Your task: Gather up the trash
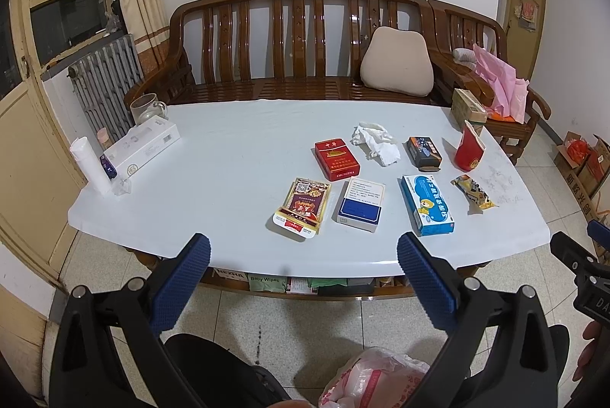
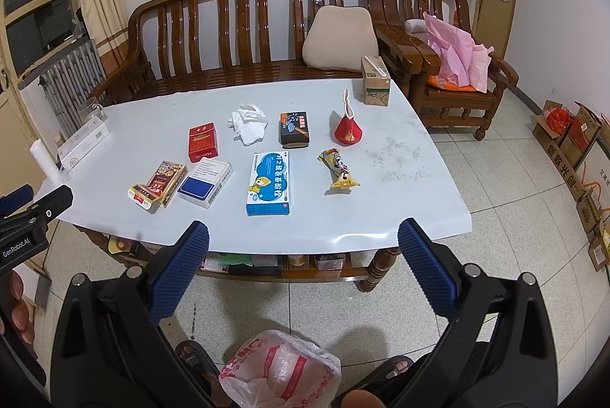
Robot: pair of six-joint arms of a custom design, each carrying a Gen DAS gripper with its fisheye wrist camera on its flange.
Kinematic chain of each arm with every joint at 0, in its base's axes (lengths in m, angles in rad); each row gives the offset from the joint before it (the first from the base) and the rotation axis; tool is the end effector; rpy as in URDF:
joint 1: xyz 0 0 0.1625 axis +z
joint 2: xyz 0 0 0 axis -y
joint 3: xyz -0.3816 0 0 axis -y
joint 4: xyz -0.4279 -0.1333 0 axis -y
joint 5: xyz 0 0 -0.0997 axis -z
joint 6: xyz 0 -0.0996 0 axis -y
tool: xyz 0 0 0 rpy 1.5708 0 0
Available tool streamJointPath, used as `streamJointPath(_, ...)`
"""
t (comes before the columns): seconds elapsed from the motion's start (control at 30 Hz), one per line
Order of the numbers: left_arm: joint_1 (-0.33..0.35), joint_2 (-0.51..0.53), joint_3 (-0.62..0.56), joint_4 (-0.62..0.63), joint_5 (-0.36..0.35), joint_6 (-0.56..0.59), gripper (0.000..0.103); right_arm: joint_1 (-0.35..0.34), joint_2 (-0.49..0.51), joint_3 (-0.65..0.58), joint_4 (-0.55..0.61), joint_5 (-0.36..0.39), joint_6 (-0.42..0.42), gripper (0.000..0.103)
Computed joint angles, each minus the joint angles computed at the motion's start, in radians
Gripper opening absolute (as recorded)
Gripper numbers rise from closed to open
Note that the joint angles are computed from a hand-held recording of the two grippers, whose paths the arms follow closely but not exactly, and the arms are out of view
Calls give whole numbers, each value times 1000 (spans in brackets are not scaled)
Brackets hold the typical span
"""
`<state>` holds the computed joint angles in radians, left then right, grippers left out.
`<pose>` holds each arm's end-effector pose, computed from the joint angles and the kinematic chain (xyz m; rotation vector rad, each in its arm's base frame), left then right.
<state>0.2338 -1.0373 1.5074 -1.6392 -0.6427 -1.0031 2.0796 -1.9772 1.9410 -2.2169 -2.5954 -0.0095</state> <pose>-0.5771 -0.3564 0.2033 0.6096 2.2154 -0.8719 0.2305 -0.3143 0.5512 0.1330 -2.1392 1.0151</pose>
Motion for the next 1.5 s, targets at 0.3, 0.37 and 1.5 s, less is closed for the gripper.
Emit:
streamJointPath(0.3,-1,2,1,-7,0,4,96,-3,-1,1,-5,0,-6,97)
streamJointPath(0.37,0,1,7,-13,0,5,96,4,5,-4,2,-2,5,97)
streamJointPath(1.5,73,30,28,-134,-46,103,96,-101,30,-42,-14,73,-50,97)
